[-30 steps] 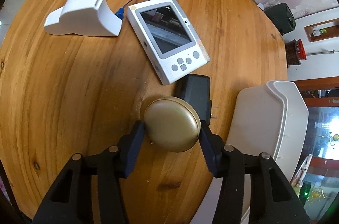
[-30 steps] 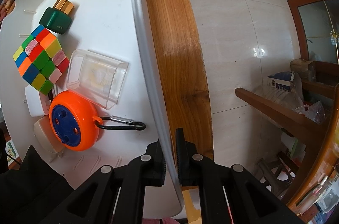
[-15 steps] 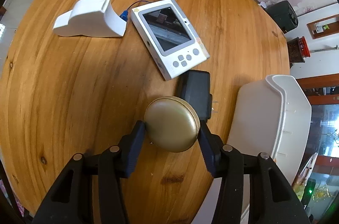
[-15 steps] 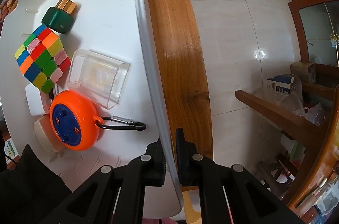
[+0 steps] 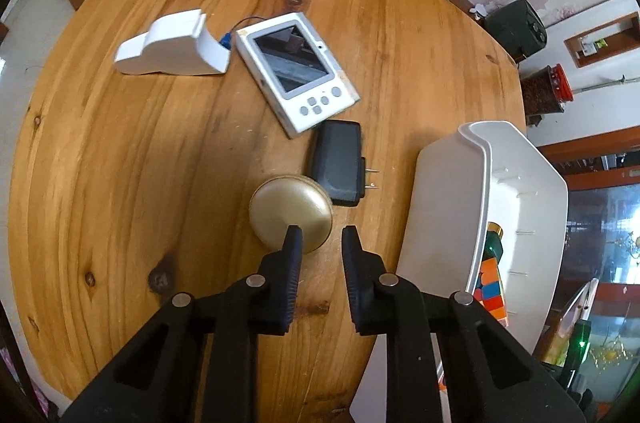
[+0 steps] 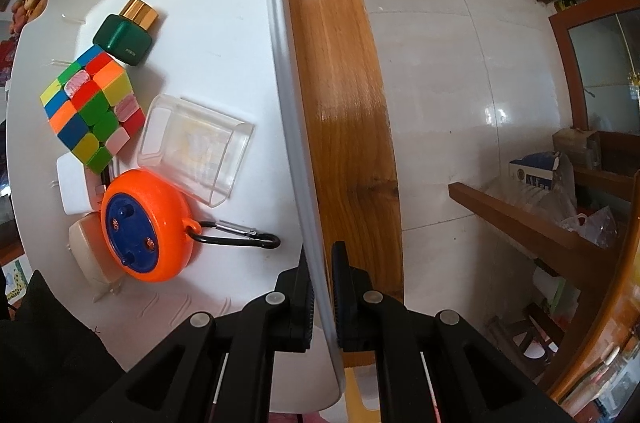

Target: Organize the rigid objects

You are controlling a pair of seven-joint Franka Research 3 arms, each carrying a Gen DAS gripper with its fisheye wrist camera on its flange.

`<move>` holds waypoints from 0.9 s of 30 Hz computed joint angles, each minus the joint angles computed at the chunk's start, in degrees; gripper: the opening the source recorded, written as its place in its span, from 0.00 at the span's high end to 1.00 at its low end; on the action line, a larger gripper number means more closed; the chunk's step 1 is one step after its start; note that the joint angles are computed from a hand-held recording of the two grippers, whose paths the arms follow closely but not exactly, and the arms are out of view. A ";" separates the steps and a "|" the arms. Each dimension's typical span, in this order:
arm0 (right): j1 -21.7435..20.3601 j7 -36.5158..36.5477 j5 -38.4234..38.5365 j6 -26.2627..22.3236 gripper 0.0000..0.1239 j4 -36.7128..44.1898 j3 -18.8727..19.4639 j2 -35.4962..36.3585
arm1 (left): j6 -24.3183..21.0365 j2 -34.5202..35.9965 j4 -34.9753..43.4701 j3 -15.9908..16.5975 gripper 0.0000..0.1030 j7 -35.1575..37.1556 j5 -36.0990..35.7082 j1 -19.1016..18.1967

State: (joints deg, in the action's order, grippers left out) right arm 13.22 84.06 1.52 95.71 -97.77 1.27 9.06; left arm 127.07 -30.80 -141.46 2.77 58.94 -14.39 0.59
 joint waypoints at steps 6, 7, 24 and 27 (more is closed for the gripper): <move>-0.04 -0.71 0.38 0.17 0.94 -0.28 0.08 -0.59 | 0.42 -1.75 -1.54 0.23 0.73 -1.59 -0.03 0.61; -0.02 -0.80 0.34 0.12 0.94 -0.24 0.10 -0.61 | 0.43 -1.83 -1.67 0.18 0.70 -1.76 0.17 0.68; 0.17 -0.28 -0.57 -0.97 0.94 1.27 -0.09 1.00 | -0.46 1.94 -0.61 0.05 0.29 -0.89 1.86 1.06; 0.17 -0.12 -0.61 -1.32 0.94 1.70 -0.16 1.43 | -0.57 3.00 -0.16 -0.28 0.29 -0.57 1.94 1.21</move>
